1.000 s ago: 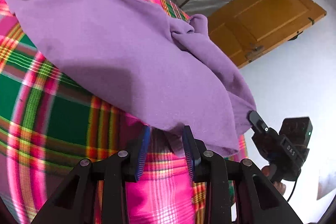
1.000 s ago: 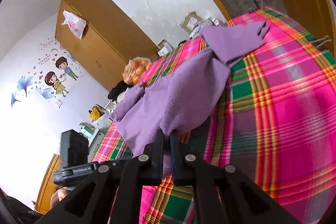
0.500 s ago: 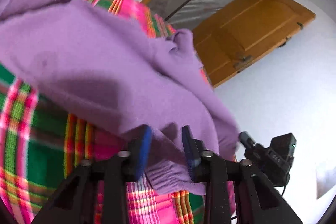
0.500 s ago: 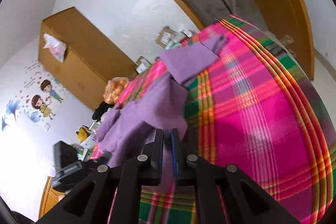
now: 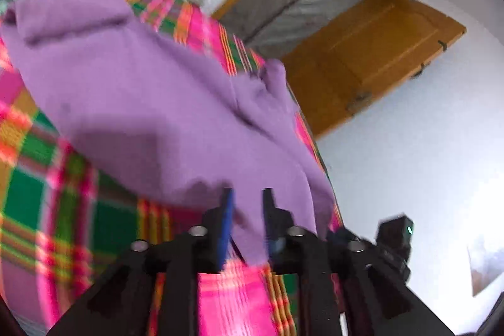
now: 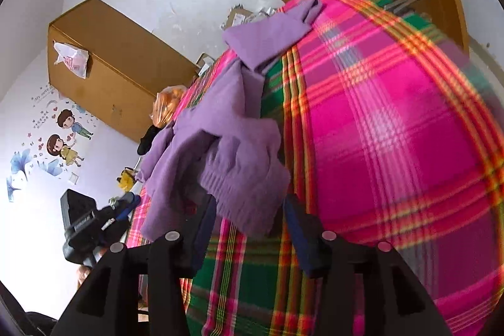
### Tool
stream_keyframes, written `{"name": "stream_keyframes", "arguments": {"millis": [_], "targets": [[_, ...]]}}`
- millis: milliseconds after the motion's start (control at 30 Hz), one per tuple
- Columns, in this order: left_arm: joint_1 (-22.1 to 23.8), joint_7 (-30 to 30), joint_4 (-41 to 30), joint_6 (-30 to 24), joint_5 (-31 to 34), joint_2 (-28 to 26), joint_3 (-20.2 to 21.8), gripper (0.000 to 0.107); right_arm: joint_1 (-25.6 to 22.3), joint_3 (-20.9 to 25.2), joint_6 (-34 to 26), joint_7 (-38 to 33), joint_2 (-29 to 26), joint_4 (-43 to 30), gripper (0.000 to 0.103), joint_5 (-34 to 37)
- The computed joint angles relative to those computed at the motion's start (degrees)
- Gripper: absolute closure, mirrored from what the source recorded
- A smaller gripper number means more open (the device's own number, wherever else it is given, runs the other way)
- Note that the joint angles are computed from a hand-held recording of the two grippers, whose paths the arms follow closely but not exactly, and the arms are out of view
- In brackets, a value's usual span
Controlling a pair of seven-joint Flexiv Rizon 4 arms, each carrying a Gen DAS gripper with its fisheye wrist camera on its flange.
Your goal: Fold clothes
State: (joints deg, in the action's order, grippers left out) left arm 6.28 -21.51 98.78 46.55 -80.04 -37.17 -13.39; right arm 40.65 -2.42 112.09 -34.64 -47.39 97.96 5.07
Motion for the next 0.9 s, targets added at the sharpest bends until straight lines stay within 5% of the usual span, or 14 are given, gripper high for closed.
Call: {"name": "stream_keyframes", "arguments": {"millis": [333,533,600,700,767,900], "targets": [[-1.65,-4.80,-1.19,1.70,1.80,-1.67,-0.58,0.081,-0.79,1.71,2.29,0.64,-2.07,-2.16,0.054,0.05],[-1.49,-6.24,-2.50,3.04,2.80,-2.82,-1.60,0.082,1.96,-2.14,-0.14,1.51,-2.23,-3.41,0.055,2.83],[-1.77,-3.91,-2.52,5.07,1.44,-2.66,-2.07,0.105,3.66,-4.70,-1.87,2.14,-2.21,-3.66,0.056,3.99],[-1.96,-0.54,-2.75,7.38,-0.95,-2.40,-2.55,0.105,4.79,-6.69,-4.91,2.81,-2.18,-4.21,0.061,3.07],[-1.92,1.04,-3.08,8.06,-2.24,-2.27,-2.62,0.105,3.55,-5.38,-7.11,2.90,-2.31,-5.17,0.089,0.31],[-1.89,4.91,-3.83,9.87,-5.94,-1.77,-2.45,0.105,2.98,-4.77,-4.91,2.45,-2.64,-5.47,0.093,-2.54]]}}
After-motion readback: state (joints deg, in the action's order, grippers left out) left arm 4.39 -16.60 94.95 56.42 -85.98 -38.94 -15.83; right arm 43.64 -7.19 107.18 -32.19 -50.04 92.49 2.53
